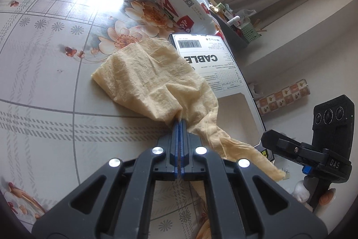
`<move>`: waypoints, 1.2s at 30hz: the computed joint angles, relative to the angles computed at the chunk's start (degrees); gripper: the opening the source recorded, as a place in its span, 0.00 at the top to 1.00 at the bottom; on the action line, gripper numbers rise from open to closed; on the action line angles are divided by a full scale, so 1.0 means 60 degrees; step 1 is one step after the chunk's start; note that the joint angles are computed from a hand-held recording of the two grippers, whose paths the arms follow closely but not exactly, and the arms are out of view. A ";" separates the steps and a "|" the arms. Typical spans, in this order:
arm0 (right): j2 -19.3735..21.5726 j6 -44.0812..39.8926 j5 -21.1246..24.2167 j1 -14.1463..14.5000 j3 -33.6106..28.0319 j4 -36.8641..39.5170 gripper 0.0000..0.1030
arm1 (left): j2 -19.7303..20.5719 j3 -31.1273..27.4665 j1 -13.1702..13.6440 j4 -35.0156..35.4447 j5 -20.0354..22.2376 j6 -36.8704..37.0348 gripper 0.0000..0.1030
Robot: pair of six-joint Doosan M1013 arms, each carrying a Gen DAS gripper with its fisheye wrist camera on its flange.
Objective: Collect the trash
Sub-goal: 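Grasp the black KUYAN box with the right tool, then carry the box with the right tool while the left tool carries the cloth to the wastebasket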
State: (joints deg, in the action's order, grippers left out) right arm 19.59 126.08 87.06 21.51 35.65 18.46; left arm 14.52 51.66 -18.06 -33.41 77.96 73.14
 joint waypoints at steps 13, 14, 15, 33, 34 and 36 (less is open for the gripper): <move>0.0332 -0.0535 -0.0243 0.0268 -0.0507 0.0393 0.52 | -0.0007 -0.0046 -0.0110 0.0379 0.0092 0.0259 1.00; 0.0461 -0.0451 0.0000 0.0333 -0.0752 0.0102 0.53 | 0.0001 -0.0054 -0.0104 0.0358 0.0097 0.0259 1.00; 0.0623 -0.0349 0.0257 0.0400 -0.1042 -0.0141 0.55 | 0.0021 -0.0077 -0.0101 0.0339 0.0104 0.0249 1.00; 0.0002 0.0662 -0.1021 0.0844 -0.0265 -0.1740 0.79 | -0.0520 0.0274 0.0467 0.0092 -0.0630 0.0275 1.00; -0.0227 0.0692 -0.1491 0.0880 0.0098 -0.1770 0.79 | -0.0601 0.0312 0.0533 0.0085 -0.0732 0.0319 1.00; -0.0517 0.0761 -0.2137 0.1020 0.0510 -0.2037 0.79 | -0.0712 0.0294 0.0655 0.0086 -0.0838 0.0386 1.00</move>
State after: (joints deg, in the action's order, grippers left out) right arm 16.49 130.65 74.24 27.63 38.71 6.24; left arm 10.25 53.42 -14.13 -32.89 72.93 75.45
